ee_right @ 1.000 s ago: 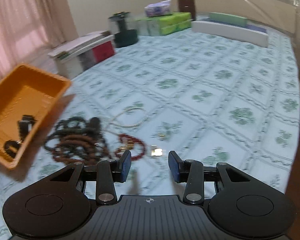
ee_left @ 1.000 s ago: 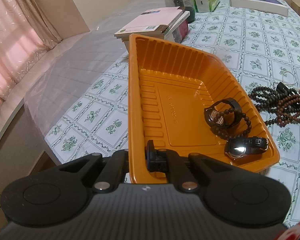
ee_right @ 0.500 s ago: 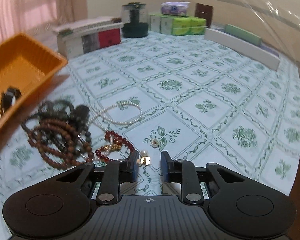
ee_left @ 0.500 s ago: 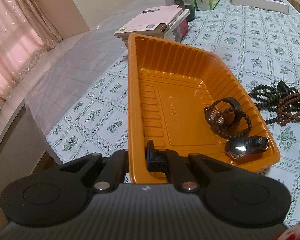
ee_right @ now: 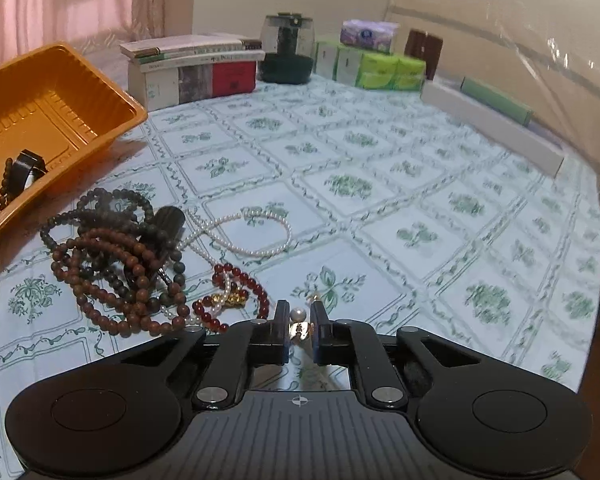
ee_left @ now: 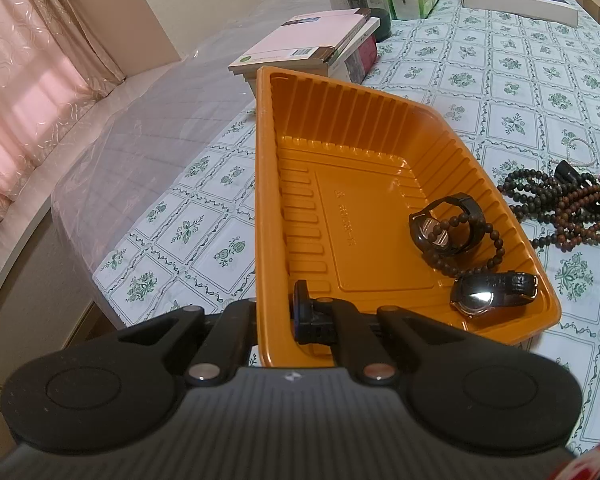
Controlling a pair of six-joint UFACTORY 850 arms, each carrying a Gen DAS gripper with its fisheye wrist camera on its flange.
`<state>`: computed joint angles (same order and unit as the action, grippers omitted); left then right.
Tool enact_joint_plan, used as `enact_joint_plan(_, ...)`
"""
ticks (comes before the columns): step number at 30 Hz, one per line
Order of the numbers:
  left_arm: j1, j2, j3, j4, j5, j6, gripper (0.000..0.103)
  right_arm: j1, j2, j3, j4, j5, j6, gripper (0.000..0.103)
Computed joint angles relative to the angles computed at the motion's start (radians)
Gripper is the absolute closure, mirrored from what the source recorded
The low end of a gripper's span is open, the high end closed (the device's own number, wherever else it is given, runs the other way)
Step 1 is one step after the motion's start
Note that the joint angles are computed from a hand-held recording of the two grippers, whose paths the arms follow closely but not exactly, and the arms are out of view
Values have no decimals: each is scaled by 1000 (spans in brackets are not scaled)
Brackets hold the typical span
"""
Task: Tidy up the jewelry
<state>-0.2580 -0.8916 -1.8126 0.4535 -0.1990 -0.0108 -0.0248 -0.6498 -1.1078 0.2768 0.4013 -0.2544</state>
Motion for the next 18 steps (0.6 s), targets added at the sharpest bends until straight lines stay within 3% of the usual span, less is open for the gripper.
enact_joint_plan(5, 2, 1, 2, -7, 3, 6, 101, 13, 37, 15, -95, 22, 77, 93)
enact_joint_plan(13, 2, 3, 5, -14, 4, 14, 100, 61, 53, -51, -606, 40, 567, 93)
enact_joint_plan(18, 3, 5, 9, -27, 9, 30, 100, 107, 13, -140, -842, 52, 774, 93)
